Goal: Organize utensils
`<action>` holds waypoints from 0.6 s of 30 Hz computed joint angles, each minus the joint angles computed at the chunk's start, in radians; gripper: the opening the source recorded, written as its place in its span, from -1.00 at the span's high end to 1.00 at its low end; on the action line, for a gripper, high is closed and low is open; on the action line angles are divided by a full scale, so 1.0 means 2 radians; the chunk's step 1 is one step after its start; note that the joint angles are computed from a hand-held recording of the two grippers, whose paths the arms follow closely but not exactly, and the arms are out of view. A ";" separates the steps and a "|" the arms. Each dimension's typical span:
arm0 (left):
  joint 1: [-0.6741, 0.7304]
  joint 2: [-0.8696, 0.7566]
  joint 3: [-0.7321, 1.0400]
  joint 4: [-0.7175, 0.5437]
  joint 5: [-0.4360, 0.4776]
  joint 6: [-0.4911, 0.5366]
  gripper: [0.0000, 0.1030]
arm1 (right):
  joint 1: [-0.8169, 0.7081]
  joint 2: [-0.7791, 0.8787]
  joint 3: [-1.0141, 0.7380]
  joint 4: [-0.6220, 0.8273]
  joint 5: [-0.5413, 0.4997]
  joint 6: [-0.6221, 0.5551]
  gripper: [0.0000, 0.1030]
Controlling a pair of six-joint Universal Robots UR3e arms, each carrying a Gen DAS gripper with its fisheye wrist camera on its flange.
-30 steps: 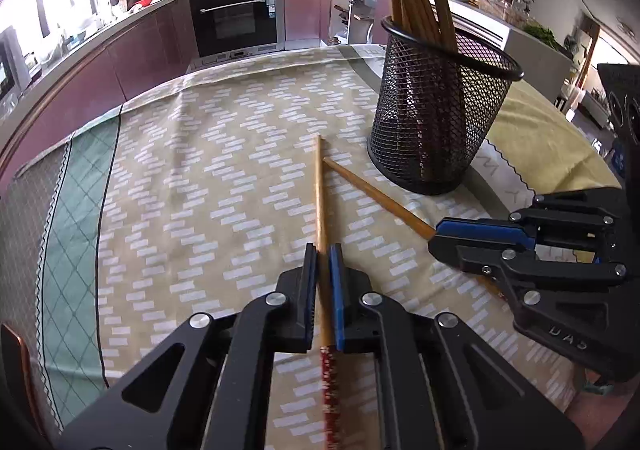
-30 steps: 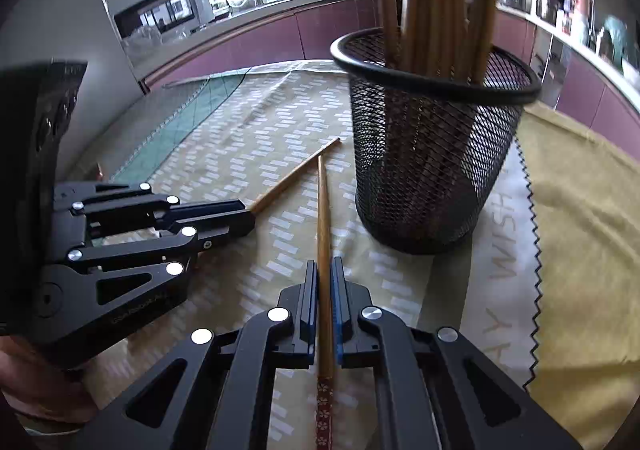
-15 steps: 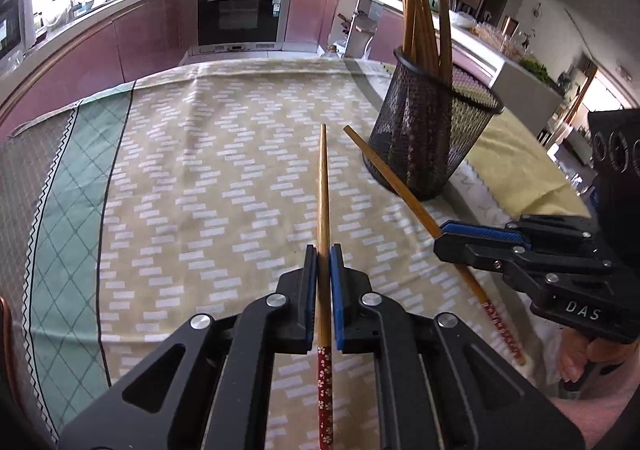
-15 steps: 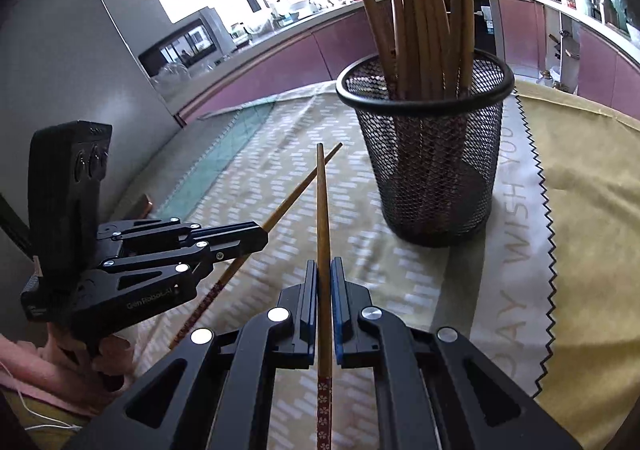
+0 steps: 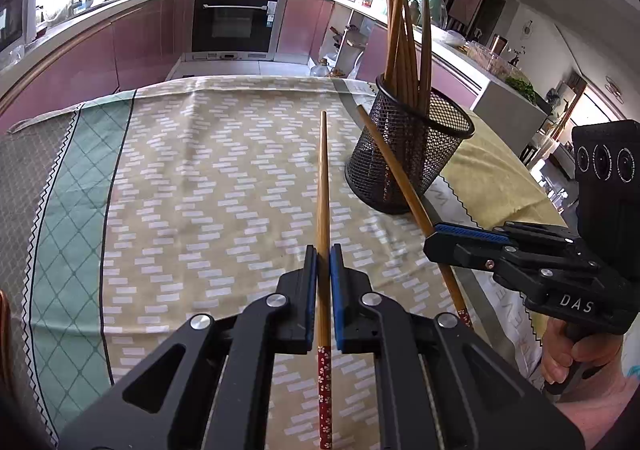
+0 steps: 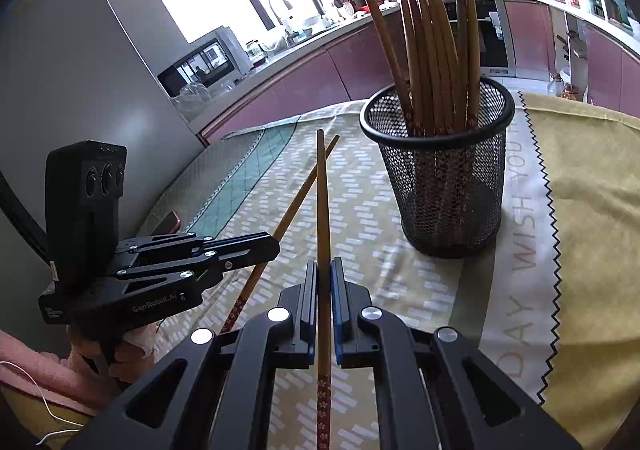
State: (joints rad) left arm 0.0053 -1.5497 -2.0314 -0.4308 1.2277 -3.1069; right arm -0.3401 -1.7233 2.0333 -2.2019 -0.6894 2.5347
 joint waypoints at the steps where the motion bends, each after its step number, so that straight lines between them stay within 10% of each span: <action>1: 0.000 0.001 -0.001 0.000 0.000 0.000 0.86 | -0.002 -0.003 0.003 0.001 0.003 -0.002 0.89; 18: -0.001 0.015 -0.005 0.010 -0.004 -0.004 0.86 | -0.029 -0.021 -0.005 0.042 0.031 -0.031 0.89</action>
State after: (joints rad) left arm 0.0042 -1.5195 -2.0423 -0.4112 1.2197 -3.1148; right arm -0.3981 -1.7655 2.0230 -2.1173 -0.6275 2.4720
